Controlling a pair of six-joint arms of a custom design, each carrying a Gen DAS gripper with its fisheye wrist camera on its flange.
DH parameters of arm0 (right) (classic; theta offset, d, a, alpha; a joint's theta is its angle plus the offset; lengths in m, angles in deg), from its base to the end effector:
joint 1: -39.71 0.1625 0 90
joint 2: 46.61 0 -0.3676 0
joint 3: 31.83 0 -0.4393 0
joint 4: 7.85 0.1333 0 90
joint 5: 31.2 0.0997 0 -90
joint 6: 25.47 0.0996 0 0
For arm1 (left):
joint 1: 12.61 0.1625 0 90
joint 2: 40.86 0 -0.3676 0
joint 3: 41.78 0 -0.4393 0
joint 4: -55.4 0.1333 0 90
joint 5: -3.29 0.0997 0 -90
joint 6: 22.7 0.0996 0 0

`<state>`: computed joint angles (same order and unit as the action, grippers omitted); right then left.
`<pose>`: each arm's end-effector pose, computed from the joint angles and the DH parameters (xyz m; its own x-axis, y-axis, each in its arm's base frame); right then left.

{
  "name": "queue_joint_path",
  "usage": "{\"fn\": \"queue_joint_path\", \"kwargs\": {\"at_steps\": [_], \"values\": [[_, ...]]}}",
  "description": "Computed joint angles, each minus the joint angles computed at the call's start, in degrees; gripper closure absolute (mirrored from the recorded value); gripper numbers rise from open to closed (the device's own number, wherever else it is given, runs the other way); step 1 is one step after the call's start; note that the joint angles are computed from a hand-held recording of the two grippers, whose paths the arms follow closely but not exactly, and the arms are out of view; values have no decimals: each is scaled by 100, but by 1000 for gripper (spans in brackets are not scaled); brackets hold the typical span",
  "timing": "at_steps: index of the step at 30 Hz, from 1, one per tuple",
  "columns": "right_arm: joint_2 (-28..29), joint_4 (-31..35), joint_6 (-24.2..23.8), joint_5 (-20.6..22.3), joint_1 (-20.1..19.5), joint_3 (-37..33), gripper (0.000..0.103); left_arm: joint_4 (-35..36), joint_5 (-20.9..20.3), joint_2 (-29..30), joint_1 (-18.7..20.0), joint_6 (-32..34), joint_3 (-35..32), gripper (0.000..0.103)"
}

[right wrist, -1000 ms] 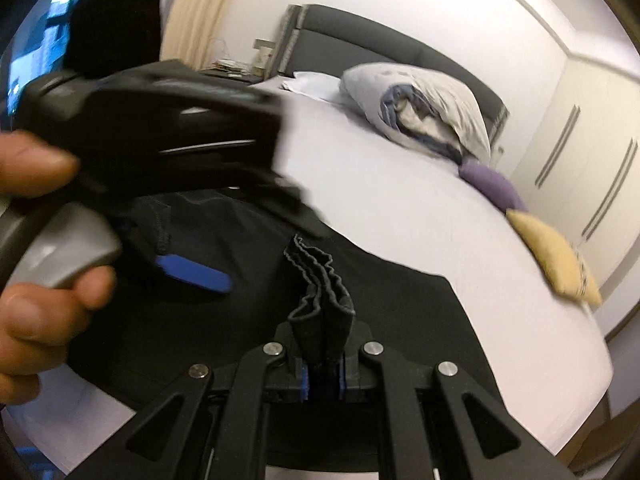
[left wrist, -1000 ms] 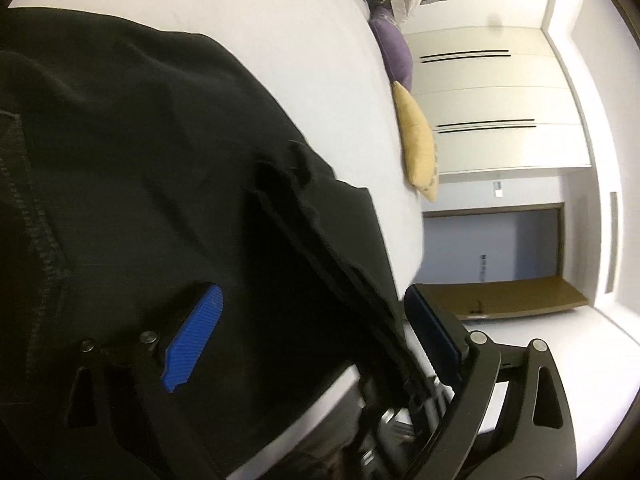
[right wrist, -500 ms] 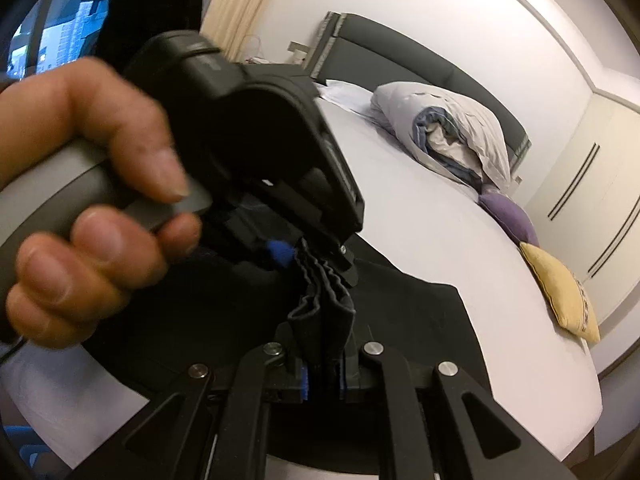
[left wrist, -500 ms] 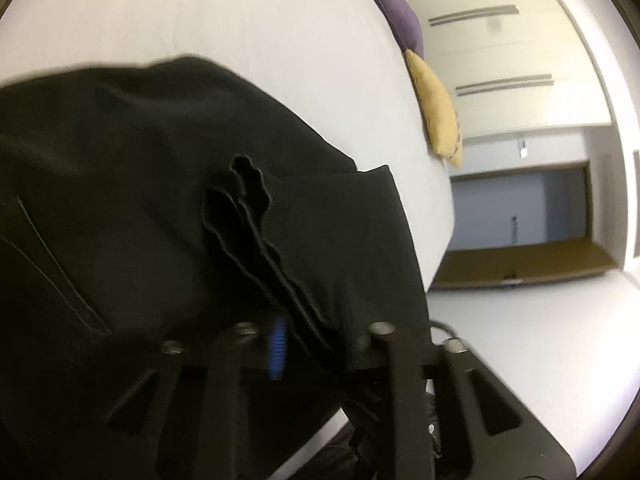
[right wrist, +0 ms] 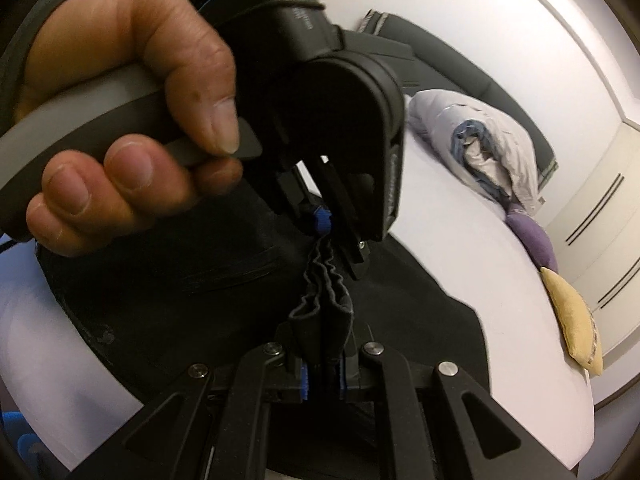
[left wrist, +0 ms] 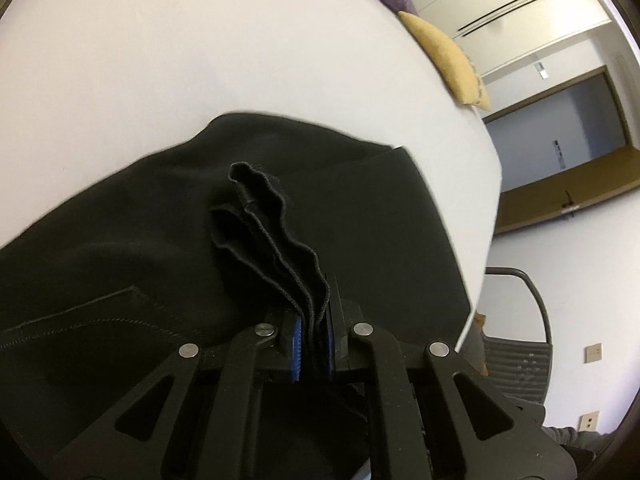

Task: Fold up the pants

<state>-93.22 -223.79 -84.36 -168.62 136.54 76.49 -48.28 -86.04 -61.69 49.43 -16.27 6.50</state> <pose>0.1267 -0.5536 0.1033 -0.3436 -0.0710 0.9364 -0.6694 0.7178 -0.1912 -0.2594 -0.7754 -0.0298 -0.8254 0.5644 0.0154 0.5513 0.7997 0.2378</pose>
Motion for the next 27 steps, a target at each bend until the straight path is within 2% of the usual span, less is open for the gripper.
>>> {"fn": "queue_joint_path", "kwargs": {"at_steps": [3, 12, 14, 19, 22, 23, 24, 25, 26, 27], "values": [[23, 224, 25, 31, -101, -61, 92, -115, 35, 99, 24, -137, 14, 96], [-40, 716, 37, 79, -230, -251, 92, -368, 132, -116, 120, -48, 394, 96], [4, 698, 11, 74, -250, -259, 92, -502, 114, 93, 87, -142, 277, 95], [-19, 993, 129, 181, -390, -323, 89, -746, 11, 74, 148, -258, 421, 93], [-226, 1271, 499, 311, -435, -249, 86, -918, -16, -101, 201, -433, 632, 90], [-269, 1313, 633, 314, -434, -204, 78, -977, 81, -188, 206, -437, 716, 90], [-386, 1428, 793, 314, -456, -162, 63, -1085, 335, -311, 182, -427, 855, 90], [-515, 1569, 922, 332, -480, -110, 55, -1213, 608, -415, 128, -436, 999, 90], [-833, 1928, 1211, 511, -523, 53, 39, -1381, 916, -543, 60, -435, 1168, 90], [-1155, 2242, 1440, 801, -590, 225, 29, -1537, 1064, -647, 20, -428, 1297, 90]]}}
